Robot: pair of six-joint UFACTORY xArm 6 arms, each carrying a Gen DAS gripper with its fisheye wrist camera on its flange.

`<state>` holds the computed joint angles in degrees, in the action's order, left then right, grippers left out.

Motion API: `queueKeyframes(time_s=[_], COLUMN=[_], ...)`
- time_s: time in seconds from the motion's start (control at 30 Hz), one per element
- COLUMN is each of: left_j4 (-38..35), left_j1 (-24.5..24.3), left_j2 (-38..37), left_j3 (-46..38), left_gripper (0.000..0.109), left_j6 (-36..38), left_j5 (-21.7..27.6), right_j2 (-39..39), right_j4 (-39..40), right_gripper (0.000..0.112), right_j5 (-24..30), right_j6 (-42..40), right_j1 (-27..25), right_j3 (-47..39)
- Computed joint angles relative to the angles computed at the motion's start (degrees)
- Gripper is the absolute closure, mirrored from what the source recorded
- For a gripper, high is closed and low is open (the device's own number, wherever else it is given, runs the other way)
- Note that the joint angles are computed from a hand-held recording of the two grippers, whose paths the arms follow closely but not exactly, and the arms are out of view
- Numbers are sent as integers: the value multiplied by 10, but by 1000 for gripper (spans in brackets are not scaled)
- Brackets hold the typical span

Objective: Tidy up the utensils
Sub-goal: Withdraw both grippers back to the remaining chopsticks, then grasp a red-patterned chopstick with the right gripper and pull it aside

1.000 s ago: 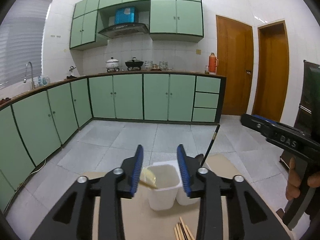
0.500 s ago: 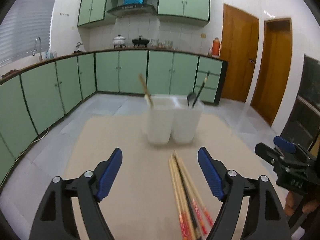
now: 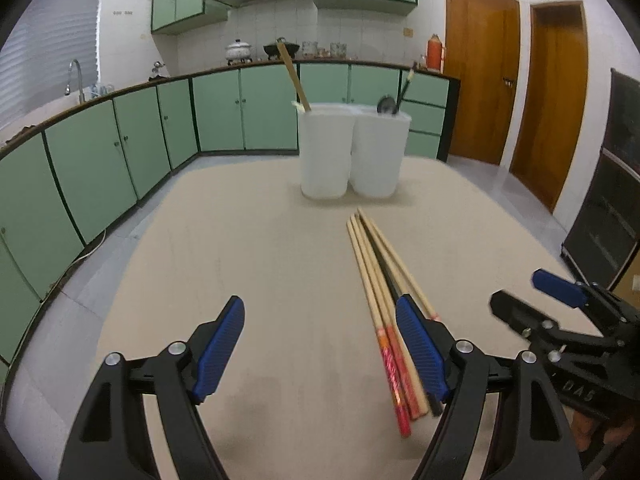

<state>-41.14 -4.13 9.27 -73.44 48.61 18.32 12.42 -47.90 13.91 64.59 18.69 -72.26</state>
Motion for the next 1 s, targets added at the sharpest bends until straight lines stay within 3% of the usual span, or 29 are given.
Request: queueKeyframes(time_s=[0.4, 0.67, 0.77, 1.0], left_j4=[14, 10, 2, 18], left_j1=[19, 23, 22, 15], left_j2=[3, 6, 5, 14], left_j3=[10, 4, 4, -1], left_gripper=[37, 37, 37, 37], left_j6=[-2, 1, 9, -1], left_j5=[22, 44, 59, 78], right_j2=[34, 45, 47, 28], right_j4=[240, 234, 226, 197], right_gripper=[82, 95, 106, 107], right_j5=[22, 51, 60, 71], right_j6=[-231, -251, -249, -206], right_j1=[30, 40, 40, 16], right_j3=[-21, -43, -48, -29])
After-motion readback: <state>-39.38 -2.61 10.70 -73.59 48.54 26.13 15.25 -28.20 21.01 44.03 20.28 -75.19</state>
